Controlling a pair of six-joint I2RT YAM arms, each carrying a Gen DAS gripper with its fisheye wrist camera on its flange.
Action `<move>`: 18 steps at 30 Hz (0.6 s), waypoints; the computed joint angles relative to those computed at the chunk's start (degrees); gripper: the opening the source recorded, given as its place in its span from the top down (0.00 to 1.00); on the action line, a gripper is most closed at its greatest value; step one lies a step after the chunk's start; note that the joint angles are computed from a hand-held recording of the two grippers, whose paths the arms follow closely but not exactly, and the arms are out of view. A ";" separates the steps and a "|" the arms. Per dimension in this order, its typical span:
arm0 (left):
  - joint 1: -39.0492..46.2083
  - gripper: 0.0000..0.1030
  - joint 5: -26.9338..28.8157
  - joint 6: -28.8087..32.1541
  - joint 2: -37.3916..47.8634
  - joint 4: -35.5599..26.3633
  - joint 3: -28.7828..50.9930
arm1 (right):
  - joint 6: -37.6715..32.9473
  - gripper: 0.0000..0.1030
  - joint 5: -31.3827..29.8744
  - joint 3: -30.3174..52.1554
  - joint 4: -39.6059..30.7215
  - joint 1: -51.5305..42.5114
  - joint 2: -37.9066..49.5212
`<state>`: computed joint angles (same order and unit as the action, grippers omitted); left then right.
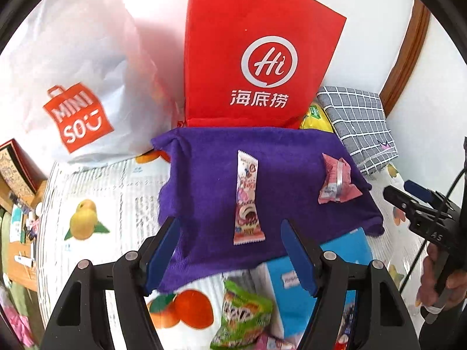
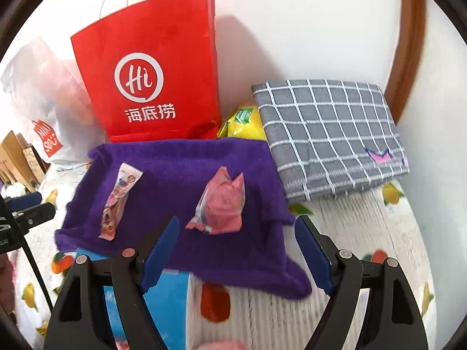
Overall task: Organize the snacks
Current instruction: 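Withdraw both grippers from the towel back toward the snack pile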
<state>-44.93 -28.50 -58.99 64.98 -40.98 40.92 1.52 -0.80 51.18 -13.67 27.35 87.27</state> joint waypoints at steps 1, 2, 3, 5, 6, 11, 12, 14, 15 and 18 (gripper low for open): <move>-0.83 0.32 -0.27 -1.04 -0.73 -0.86 -0.44 | 0.07 0.21 -0.58 -0.65 -0.91 -0.27 -1.00; -1.66 0.32 -0.52 -2.11 -0.87 -1.55 -0.58 | 0.23 0.22 -0.75 -1.32 -1.39 -0.38 -1.81; -2.81 0.32 -0.97 -3.43 -1.32 -2.49 -0.76 | 0.39 0.22 -0.65 -2.20 -1.68 -0.40 -2.70; -4.86 0.32 -1.83 -5.61 -2.38 -3.86 -1.10 | 0.38 0.23 -0.71 -3.80 -2.40 -0.55 -4.32; -6.22 0.32 -2.40 -7.09 -3.06 -4.98 -1.19 | 0.22 0.24 -0.94 -4.88 -2.88 -0.78 -5.52; -12.09 0.32 -4.91 -13.04 -3.78 -9.62 -0.42 | 0.44 0.27 -1.64 -8.92 -4.69 -1.93 -9.89; -12.93 0.32 -5.15 -13.93 -3.93 -10.22 -0.36 | 0.47 0.27 -1.80 -9.50 -5.00 -2.22 -10.52; -14.81 0.32 -5.67 -16.06 -4.44 -11.31 -0.44 | 0.62 0.30 -1.91 -10.77 -5.81 -2.70 -12.08; -15.48 0.32 -5.87 -16.86 -4.55 -11.67 -0.50 | 0.68 0.31 -1.93 -11.41 -6.11 -2.93 -12.84; -17.92 0.32 -6.99 -20.46 -4.06 -13.69 -0.41 | 0.68 0.31 -1.91 -13.93 -6.33 -3.57 -15.40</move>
